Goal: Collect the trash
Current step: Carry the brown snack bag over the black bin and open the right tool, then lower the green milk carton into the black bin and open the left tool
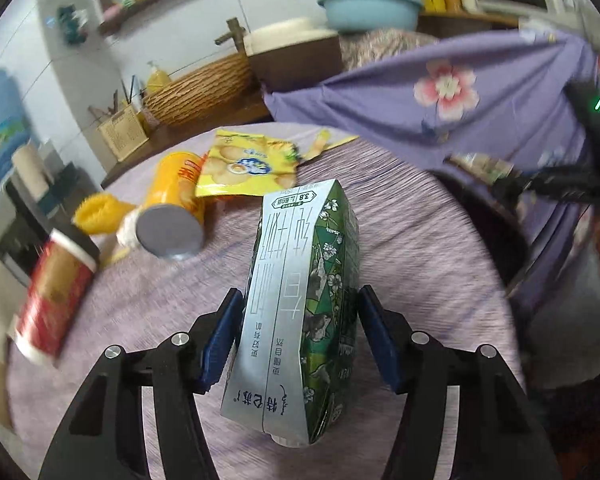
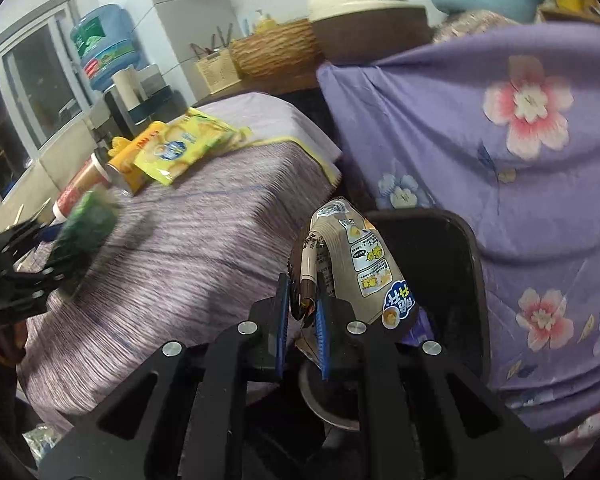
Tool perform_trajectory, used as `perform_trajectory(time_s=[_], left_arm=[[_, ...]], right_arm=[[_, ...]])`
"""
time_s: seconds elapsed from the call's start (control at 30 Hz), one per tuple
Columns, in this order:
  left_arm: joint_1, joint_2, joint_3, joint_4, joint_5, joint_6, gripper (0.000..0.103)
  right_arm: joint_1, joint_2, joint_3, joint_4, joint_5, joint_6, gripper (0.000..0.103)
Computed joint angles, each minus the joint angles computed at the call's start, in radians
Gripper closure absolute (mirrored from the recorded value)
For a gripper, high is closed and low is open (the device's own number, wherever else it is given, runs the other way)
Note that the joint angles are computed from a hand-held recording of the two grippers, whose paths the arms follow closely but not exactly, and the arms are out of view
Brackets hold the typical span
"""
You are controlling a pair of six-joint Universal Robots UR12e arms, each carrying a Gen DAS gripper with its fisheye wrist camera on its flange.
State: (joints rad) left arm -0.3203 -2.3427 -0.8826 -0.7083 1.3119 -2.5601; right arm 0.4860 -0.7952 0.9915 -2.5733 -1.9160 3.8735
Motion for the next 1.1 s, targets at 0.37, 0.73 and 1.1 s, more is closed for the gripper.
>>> perform_trajectory(time_s=[0.37,0.73,1.1], left_arm=[[-0.033,0.029,-0.061,0.082,-0.160,-0.107,0.047],[-0.077,-0.035,0.043,0.023,-0.184,-0.107,0.048],[-0.141,-0.126,0.170,-0.126,-0.224,-0.091,0.052]], right_arm=[[-0.023,0.000,0.076,0.055,0.017,0.057,0.082],[-0.033,-0.019,0.133,0.036,-0.011,0.131,0.052],[-0.006,-0.128,0.250,0.054,-0.233,0.250,0.039]])
